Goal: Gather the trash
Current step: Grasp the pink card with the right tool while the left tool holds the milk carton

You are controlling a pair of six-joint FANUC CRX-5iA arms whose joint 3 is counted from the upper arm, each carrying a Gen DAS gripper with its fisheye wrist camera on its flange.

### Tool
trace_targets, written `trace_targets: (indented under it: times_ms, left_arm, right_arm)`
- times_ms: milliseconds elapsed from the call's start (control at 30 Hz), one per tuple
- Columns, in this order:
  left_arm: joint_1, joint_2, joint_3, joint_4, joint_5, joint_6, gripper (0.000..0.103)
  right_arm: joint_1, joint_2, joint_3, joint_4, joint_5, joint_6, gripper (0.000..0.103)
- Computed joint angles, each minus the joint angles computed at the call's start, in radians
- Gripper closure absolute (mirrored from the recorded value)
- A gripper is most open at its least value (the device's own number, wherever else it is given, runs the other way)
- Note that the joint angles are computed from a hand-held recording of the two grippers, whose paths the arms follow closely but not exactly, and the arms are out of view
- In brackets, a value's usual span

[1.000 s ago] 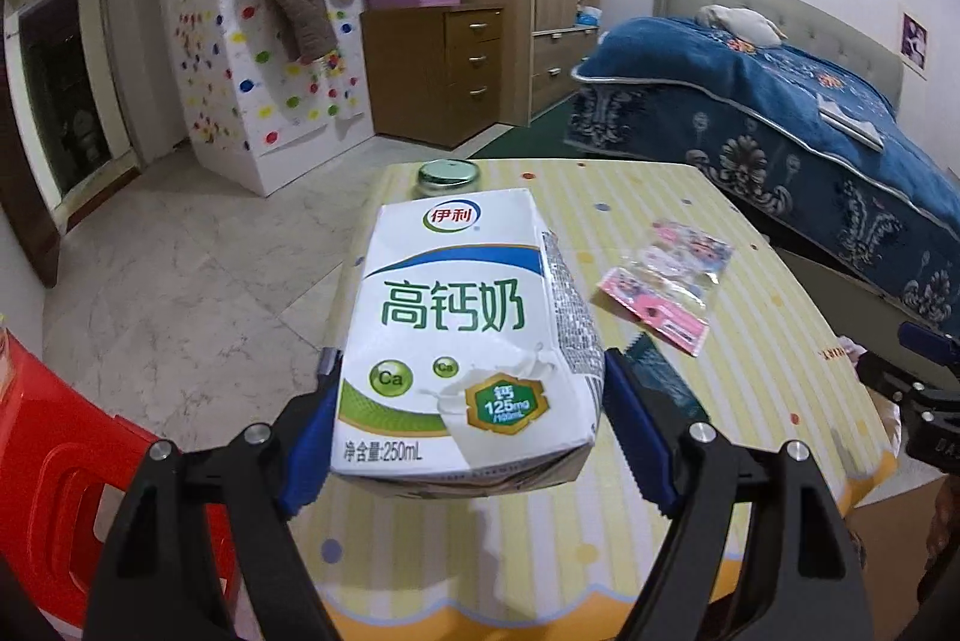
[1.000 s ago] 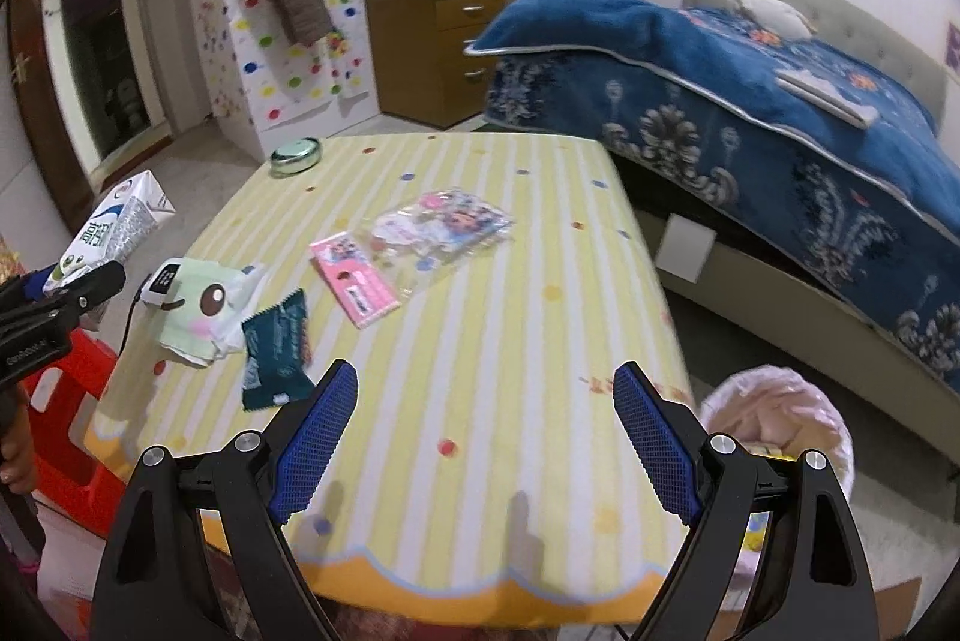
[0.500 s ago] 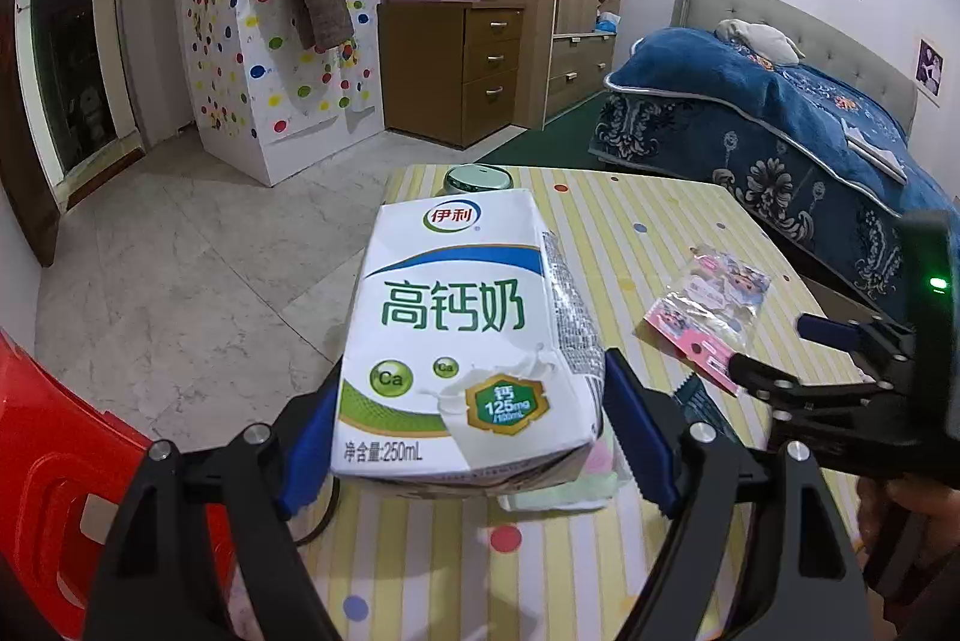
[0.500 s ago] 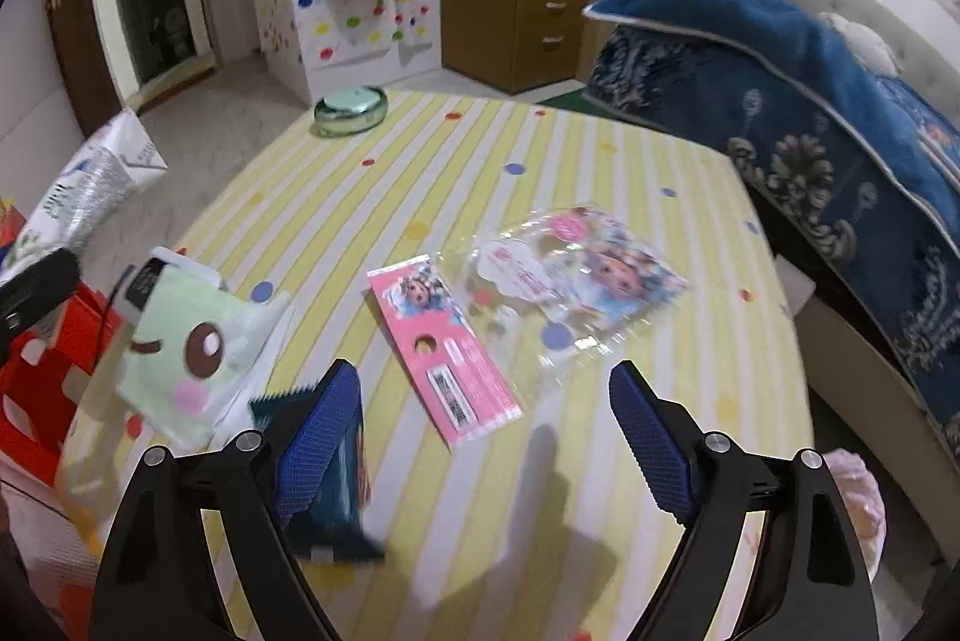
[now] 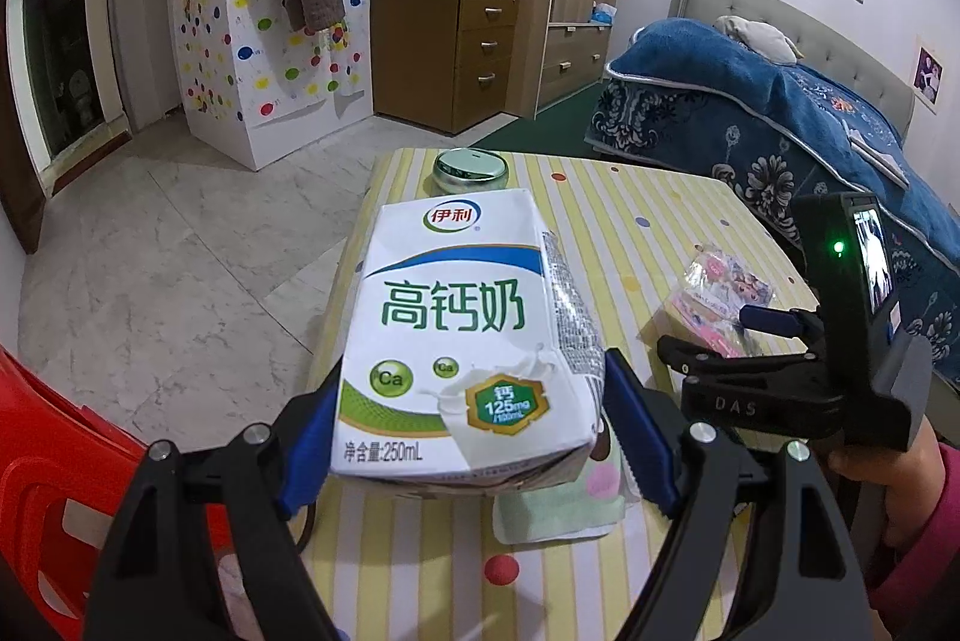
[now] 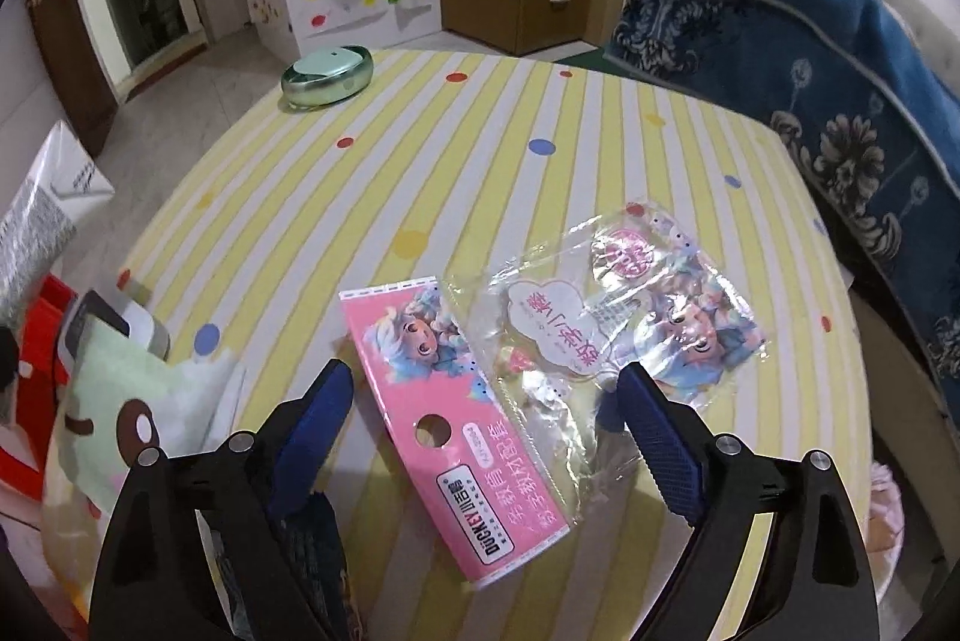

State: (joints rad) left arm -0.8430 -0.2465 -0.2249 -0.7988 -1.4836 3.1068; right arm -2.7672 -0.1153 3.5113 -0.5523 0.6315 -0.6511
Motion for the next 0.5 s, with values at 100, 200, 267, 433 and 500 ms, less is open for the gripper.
trace_targets:
  times_ms: [100,200,267,433,500]
  left_arm:
    - [0.008,0.000,-0.004,0.009,0.013,-0.001,0.025]
    - [0.008,0.000,-0.005,0.010,0.012,-0.002,0.025]
    - [0.005,0.003,-0.001,0.009,0.007,0.001,0.025]
    - [-0.006,0.010,0.007,0.006,0.000,0.002,0.025]
    - [-0.023,0.021,0.021,-0.002,-0.010,0.002,0.025]
  right_arm:
    - [-0.001,-0.003,0.003,-0.017,-0.004,0.023,0.017]
    - [-0.004,0.003,0.008,-0.029,-0.010,0.034,0.036]
    - [-0.013,0.008,0.007,-0.030,0.005,0.038,0.046]
    - [-0.027,0.048,0.031,-0.003,-0.024,0.041,0.086]
    - [-0.038,0.093,0.075,-0.029,-0.070,0.081,0.096]
